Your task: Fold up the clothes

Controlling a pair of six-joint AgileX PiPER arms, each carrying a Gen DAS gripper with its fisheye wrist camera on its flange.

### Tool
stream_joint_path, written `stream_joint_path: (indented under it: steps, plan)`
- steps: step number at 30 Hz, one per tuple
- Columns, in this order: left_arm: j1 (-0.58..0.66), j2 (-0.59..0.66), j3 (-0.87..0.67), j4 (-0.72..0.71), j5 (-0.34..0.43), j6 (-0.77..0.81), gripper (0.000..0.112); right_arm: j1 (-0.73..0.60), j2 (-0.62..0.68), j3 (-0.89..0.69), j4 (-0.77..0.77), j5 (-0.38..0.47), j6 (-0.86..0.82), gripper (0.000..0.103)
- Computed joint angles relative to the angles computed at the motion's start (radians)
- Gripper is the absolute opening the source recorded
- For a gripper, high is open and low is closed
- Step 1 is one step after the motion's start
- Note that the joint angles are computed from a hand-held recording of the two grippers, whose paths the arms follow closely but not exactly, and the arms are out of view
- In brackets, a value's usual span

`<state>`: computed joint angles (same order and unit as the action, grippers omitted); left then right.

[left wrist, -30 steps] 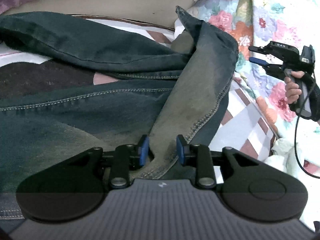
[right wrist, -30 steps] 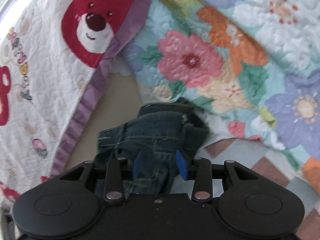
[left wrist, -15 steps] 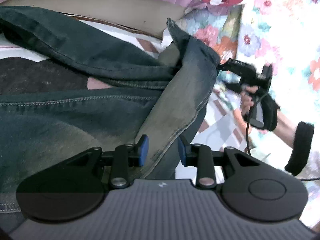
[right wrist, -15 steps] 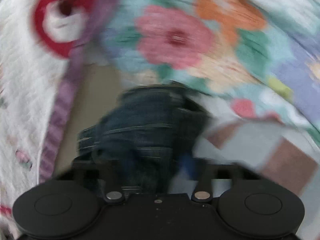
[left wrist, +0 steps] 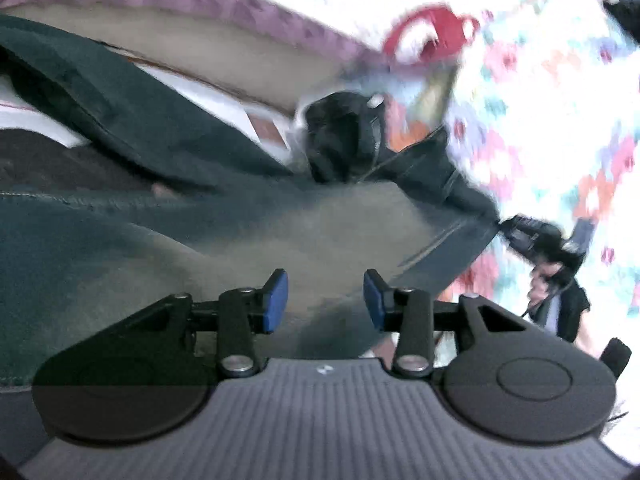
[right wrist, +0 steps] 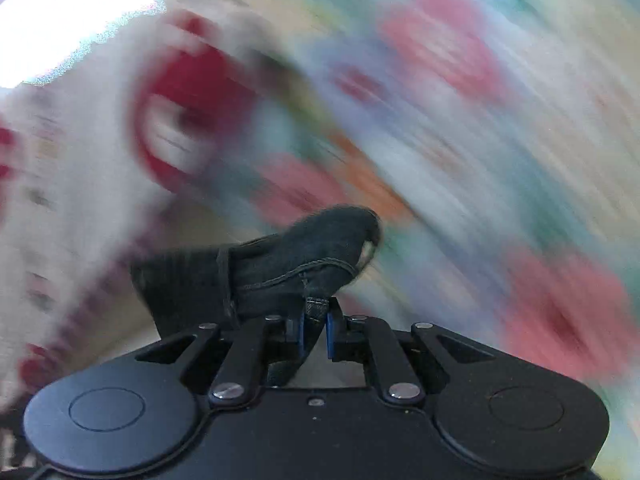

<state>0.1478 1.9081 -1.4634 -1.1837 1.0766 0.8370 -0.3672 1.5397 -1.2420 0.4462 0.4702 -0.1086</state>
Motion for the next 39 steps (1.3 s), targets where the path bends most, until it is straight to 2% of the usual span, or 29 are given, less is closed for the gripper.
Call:
stream_joint_path:
  steps: [4, 12, 15, 17, 19, 21, 24, 26, 28, 30, 31, 33, 34, 35, 36, 37, 39]
  plan:
    - [-0.118, -0.010, -0.027, 0.177, -0.036, -0.035, 0.042, -0.090, 0.028, 0.159, 0.030, 0.032, -0.002, 0.011]
    - [-0.280, -0.065, 0.023, 0.406, -0.170, -0.009, 0.049, -0.147, 0.073, 0.159, 0.242, 0.039, -0.172, 0.022]
    - [-0.330, -0.097, 0.061, 0.509, -0.264, -0.026, 0.050, -0.155, 0.083, 0.166, 0.285, 0.048, -0.187, 0.033]
    - [-0.347, -0.106, 0.079, 0.562, -0.314, -0.048, 0.050, -0.156, 0.097, 0.163, 0.293, 0.045, -0.162, 0.033]
    - [-0.344, -0.096, 0.074, 0.574, -0.317, -0.052, 0.050, -0.169, 0.093, 0.189, 0.353, 0.039, -0.202, 0.036]
    - [-0.333, -0.092, 0.075, 0.561, -0.304, -0.035, 0.051, -0.172, 0.100, 0.198, 0.387, 0.023, -0.227, 0.047]
    - [-0.329, -0.089, 0.080, 0.546, -0.293, 0.016, 0.056, -0.161, 0.130, 0.196, 0.394, -0.007, -0.219, 0.056]
    - [-0.337, -0.072, 0.060, 0.549, -0.286, 0.034, 0.057, -0.144, 0.167, 0.186, 0.408, -0.025, -0.243, 0.058]
    - [-0.337, -0.058, 0.043, 0.531, -0.273, 0.058, 0.057, -0.105, 0.213, 0.137, 0.312, -0.033, -0.239, 0.015]
    - [-0.324, -0.049, 0.016, 0.520, -0.232, 0.048, 0.056, -0.004, 0.189, 0.100, 0.112, -0.106, -0.233, 0.013]
    - [-0.309, -0.051, 0.005, 0.506, -0.205, 0.041, 0.056, 0.034, 0.137, 0.079, 0.013, -0.108, -0.181, 0.011]
    - [-0.269, -0.069, -0.010, 0.473, -0.151, -0.004, 0.056, 0.084, -0.031, 0.135, -0.187, -0.150, -0.022, 0.009]
    - [-0.251, -0.078, -0.021, 0.468, -0.129, -0.056, 0.056, 0.093, -0.107, 0.152, -0.287, -0.143, 0.050, 0.010]
    - [-0.232, -0.086, -0.034, 0.463, -0.107, -0.110, 0.056, 0.084, -0.143, 0.163, -0.387, -0.099, 0.120, 0.015]
    - [-0.212, -0.073, -0.071, 0.457, -0.058, -0.184, 0.056, 0.078, -0.159, 0.157, -0.487, -0.051, 0.184, 0.016]
    - [-0.201, -0.068, -0.086, 0.457, -0.042, -0.219, 0.055, 0.077, -0.146, 0.167, -0.560, -0.043, 0.245, 0.016]
    - [-0.183, -0.059, -0.111, 0.459, -0.020, -0.271, 0.057, 0.056, -0.097, 0.187, -0.585, -0.033, 0.309, 0.016]
